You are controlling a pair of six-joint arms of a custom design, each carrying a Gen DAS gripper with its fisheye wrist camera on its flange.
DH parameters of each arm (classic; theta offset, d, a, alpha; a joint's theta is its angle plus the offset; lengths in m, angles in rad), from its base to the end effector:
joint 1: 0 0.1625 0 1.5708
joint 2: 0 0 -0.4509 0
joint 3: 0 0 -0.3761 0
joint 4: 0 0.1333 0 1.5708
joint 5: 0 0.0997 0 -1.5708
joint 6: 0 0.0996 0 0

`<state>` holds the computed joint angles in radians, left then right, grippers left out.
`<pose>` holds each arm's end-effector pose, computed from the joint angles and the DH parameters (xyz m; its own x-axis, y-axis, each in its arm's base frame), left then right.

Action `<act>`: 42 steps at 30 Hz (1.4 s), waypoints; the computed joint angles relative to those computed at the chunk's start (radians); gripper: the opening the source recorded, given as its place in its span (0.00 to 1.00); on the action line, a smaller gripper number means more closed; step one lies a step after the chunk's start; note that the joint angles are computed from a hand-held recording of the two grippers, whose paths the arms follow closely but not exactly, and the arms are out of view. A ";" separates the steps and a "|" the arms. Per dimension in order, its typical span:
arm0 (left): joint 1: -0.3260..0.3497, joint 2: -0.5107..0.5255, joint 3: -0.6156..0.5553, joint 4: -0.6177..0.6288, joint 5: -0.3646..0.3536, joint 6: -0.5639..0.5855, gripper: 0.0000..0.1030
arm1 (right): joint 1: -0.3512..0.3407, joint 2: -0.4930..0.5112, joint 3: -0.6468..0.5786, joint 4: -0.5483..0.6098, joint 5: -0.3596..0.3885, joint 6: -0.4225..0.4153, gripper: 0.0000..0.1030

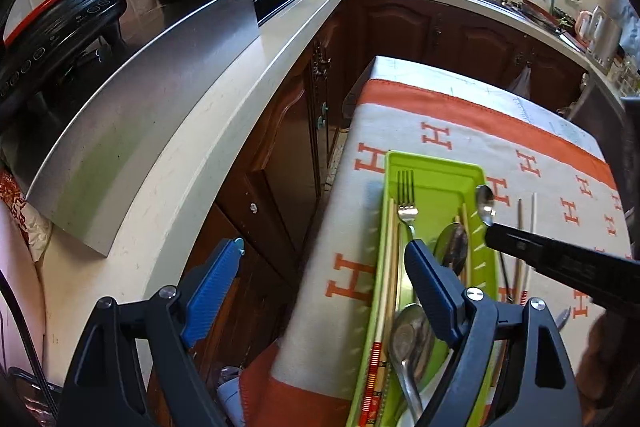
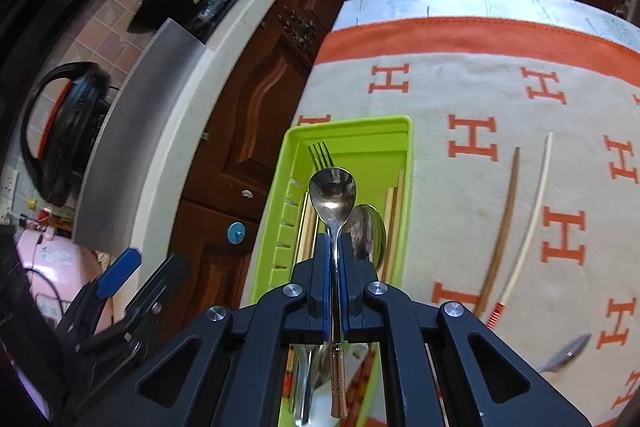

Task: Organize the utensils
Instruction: 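Lower the fork and spoon into the tray and open both grippers, then grasp another small steel spoon with the right gripper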

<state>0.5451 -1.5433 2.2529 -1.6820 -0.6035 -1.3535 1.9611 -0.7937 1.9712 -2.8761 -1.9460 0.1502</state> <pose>-0.1861 -0.3647 0.2653 -0.6678 -0.2619 -0.6967 0.2522 0.8011 -0.5428 0.3068 -0.4912 0.0574 -0.9248 -0.1700 0.3403 -0.2417 0.9534 -0.1804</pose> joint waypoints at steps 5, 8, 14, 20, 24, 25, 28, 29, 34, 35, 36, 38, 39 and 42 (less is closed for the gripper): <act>0.022 0.017 -0.003 0.015 0.013 -0.008 0.81 | -0.020 0.077 -0.063 0.006 -0.015 0.011 0.04; 0.035 0.019 0.001 -0.009 0.005 0.006 0.81 | -0.036 0.097 -0.090 0.030 -0.002 0.015 0.05; 0.039 0.024 0.003 -0.022 0.003 0.015 0.81 | -0.038 0.082 -0.083 0.016 0.003 -0.007 0.07; 0.015 0.027 0.011 -0.054 -0.013 0.036 0.81 | -0.029 -0.020 -0.003 0.021 -0.001 -0.047 0.08; -0.009 0.025 0.020 -0.092 -0.031 0.062 0.81 | -0.038 -0.108 0.068 0.030 -0.020 -0.048 0.08; -0.015 0.026 0.022 -0.103 -0.036 0.069 0.81 | -0.043 -0.136 0.092 0.029 -0.019 -0.044 0.09; -0.037 0.028 0.033 -0.151 -0.056 0.098 0.81 | -0.054 -0.210 0.155 0.019 -0.026 -0.034 0.13; -0.045 0.032 0.036 -0.168 -0.065 0.110 0.81 | -0.059 -0.234 0.176 0.012 -0.028 -0.030 0.16; -0.084 0.073 0.046 -0.255 -0.099 0.173 0.81 | -0.095 -0.353 0.277 -0.005 -0.040 0.015 0.19; -0.092 0.082 0.048 -0.274 -0.106 0.186 0.81 | -0.101 -0.367 0.291 -0.009 -0.040 0.022 0.19; -0.098 0.088 0.050 -0.287 -0.111 0.196 0.81 | -0.109 -0.381 0.307 -0.016 -0.041 0.030 0.19; -0.110 0.108 0.053 -0.324 -0.124 0.225 0.81 | -0.128 -0.411 0.340 -0.028 -0.050 0.047 0.19; -0.115 0.119 0.055 -0.338 -0.130 0.236 0.81 | -0.137 -0.422 0.353 -0.029 -0.053 0.056 0.19; -0.126 0.140 0.060 -0.366 -0.145 0.256 0.81 | -0.168 -0.436 0.388 -0.030 -0.051 0.085 0.19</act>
